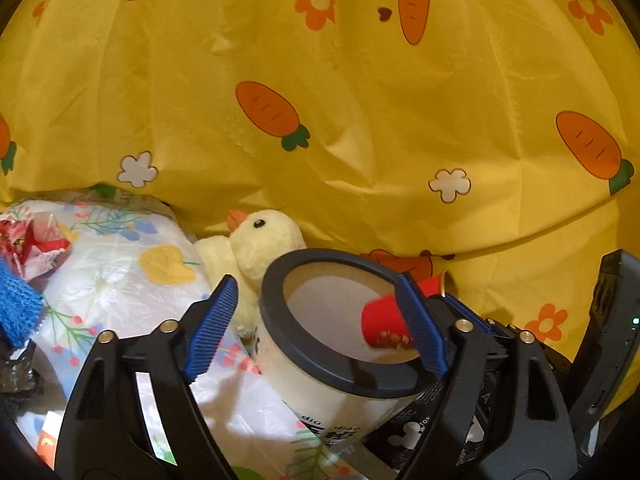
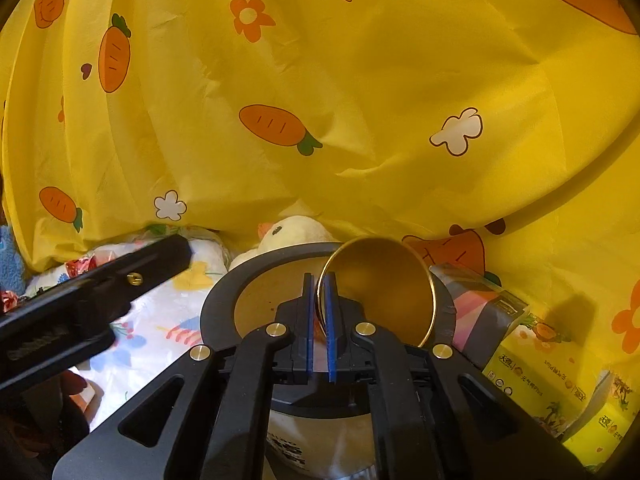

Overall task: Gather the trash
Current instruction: 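Carry both items over the white bin and open both tools to drop them, then grasp the fallen white-and-orange paper cup with the right tool while the left tool approaches the apple-print cup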

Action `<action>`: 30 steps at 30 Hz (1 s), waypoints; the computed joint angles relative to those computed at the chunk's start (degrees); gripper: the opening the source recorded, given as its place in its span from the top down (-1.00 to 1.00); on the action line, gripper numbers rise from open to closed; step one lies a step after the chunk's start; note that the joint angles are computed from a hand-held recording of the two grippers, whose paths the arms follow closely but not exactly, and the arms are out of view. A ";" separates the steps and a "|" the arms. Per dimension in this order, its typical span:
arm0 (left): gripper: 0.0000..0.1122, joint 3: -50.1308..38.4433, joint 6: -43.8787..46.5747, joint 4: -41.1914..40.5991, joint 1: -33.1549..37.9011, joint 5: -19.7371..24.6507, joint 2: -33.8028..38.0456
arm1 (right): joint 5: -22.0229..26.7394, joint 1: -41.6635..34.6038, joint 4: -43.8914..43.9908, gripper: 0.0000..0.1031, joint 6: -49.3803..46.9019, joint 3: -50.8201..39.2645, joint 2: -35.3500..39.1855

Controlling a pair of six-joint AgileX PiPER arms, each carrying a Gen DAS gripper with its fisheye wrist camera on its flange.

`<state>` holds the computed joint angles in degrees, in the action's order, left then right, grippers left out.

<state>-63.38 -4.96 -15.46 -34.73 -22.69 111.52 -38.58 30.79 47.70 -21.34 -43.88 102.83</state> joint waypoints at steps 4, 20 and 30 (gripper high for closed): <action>-0.60 7.65 6.85 -9.45 -0.52 -4.78 -5.47 | -2.42 1.77 2.16 0.13 -1.02 0.40 -0.46; -0.73 31.75 25.27 -35.09 -4.99 -20.93 -19.70 | -20.18 24.18 18.46 -0.67 -1.10 7.09 -2.85; -0.73 46.36 23.92 -42.18 -7.18 -29.88 -27.78 | -22.65 35.64 23.47 -0.71 -0.71 4.40 1.82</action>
